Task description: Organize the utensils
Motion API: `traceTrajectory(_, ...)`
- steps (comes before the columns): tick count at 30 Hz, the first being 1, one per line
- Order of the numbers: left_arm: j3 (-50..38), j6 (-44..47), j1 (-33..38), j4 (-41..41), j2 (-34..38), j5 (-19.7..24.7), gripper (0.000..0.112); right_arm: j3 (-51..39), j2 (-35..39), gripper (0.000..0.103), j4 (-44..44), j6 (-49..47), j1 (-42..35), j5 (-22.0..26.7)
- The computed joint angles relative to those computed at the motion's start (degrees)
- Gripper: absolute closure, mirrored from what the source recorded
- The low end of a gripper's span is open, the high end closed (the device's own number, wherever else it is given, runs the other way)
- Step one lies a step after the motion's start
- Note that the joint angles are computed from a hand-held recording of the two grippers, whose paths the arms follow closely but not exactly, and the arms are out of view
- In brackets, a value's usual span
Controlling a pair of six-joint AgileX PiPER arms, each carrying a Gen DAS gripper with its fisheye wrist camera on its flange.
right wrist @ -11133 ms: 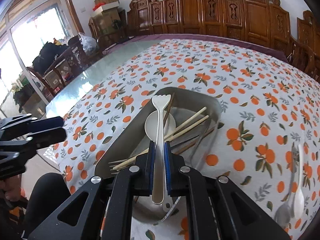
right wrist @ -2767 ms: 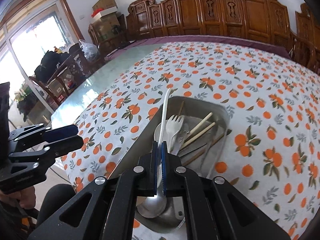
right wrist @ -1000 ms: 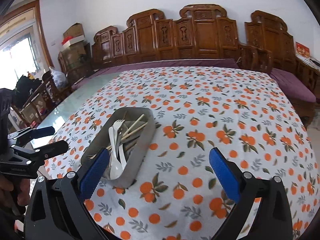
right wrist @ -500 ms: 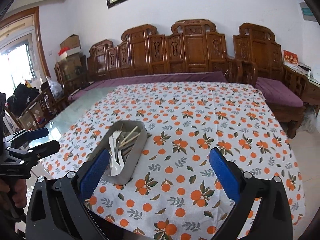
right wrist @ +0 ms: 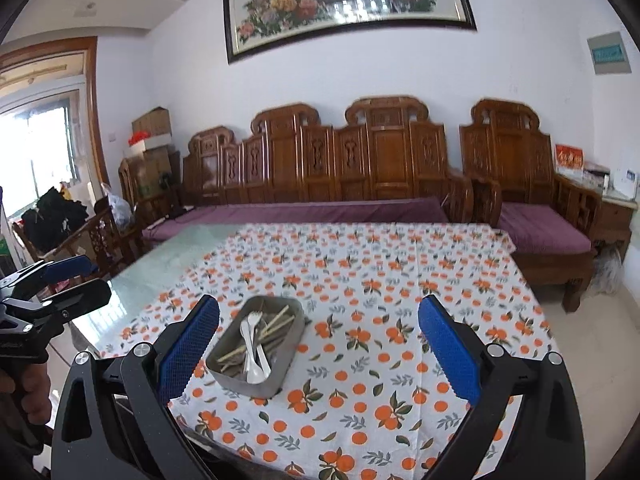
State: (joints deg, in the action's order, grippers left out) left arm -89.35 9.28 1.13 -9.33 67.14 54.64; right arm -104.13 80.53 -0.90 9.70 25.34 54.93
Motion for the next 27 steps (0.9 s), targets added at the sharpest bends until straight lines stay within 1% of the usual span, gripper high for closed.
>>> traceTrajectory(7, -1.45, -1.36, -0.92, 0.63, -2.92, 1.16, 0.017, -1.50, -2.92, 0.003, -2.51, 1.24, 2.81, 0.80)
traceTrajectory(12, -1.55, -0.11, -0.11, -1.81, -4.26, 1.72, 0.017, -1.45, -4.61, 0.003, -1.79, 1.02, 3.94, 1.07)
traceTrajectory(18, 1.64, 3.85, 2.49, -7.41, -7.10, 1.62, 0.017, 0.36, -6.50, 0.003, -1.59, 1.25, 5.66, 1.06)
traceTrajectory(22, 3.41, 4.99, 3.58, -9.15, -8.16, 1.76, 0.017, 1.55, -7.20, 0.003, -2.14, 1.90, 7.01, 0.88)
traceTrajectory(27, 5.16, 5.34, 4.51, -9.28, -8.96, 1.19, 0.017, 2.90, -7.74, 0.003, -2.60, 2.41, 8.16, 0.60)
